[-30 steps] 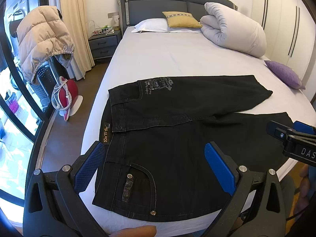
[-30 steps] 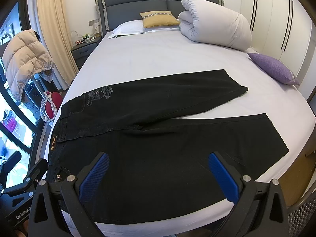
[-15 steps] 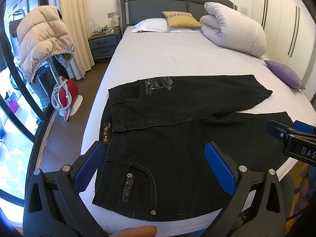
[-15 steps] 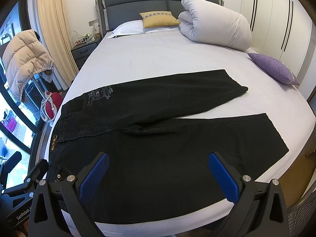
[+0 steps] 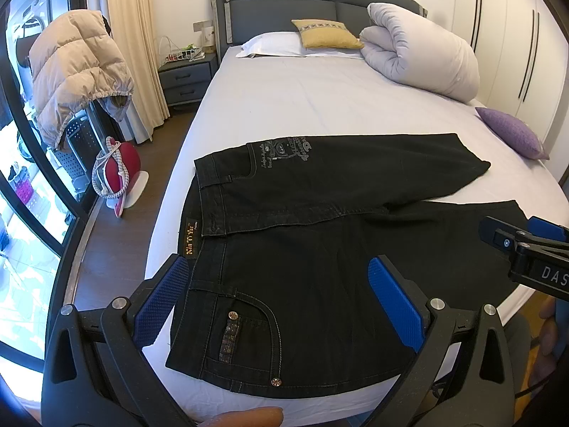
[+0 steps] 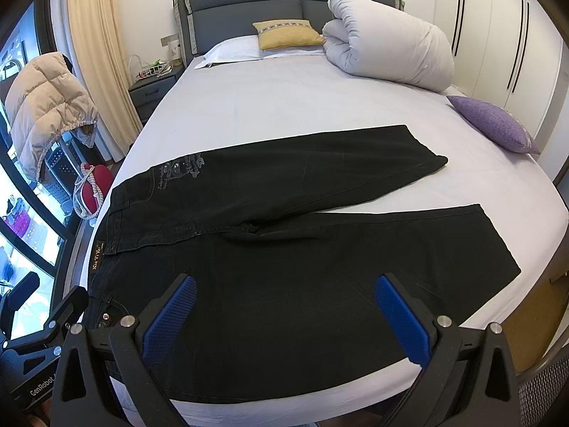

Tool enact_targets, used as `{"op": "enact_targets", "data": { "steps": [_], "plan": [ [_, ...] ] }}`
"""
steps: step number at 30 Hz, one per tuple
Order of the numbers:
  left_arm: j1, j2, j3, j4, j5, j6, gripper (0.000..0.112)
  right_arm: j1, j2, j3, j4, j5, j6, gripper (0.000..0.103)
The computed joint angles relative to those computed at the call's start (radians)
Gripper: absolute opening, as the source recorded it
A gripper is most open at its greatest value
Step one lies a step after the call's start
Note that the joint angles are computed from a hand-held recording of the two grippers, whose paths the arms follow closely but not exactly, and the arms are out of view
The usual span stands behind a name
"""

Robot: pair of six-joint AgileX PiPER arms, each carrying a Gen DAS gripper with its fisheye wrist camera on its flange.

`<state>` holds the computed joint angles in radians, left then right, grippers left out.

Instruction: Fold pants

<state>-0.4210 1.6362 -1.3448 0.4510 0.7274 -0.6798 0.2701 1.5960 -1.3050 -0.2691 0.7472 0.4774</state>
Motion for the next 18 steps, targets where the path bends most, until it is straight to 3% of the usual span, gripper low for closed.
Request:
{"op": "enact_targets", "data": {
  "steps": [18],
  "plan": [
    [0.003, -0.006, 0.021, 0.002, -0.013, -0.004, 0.103, 0.009, -0.001, 0.005, -0.009, 0.000, 0.012, 0.103]
  ]
}}
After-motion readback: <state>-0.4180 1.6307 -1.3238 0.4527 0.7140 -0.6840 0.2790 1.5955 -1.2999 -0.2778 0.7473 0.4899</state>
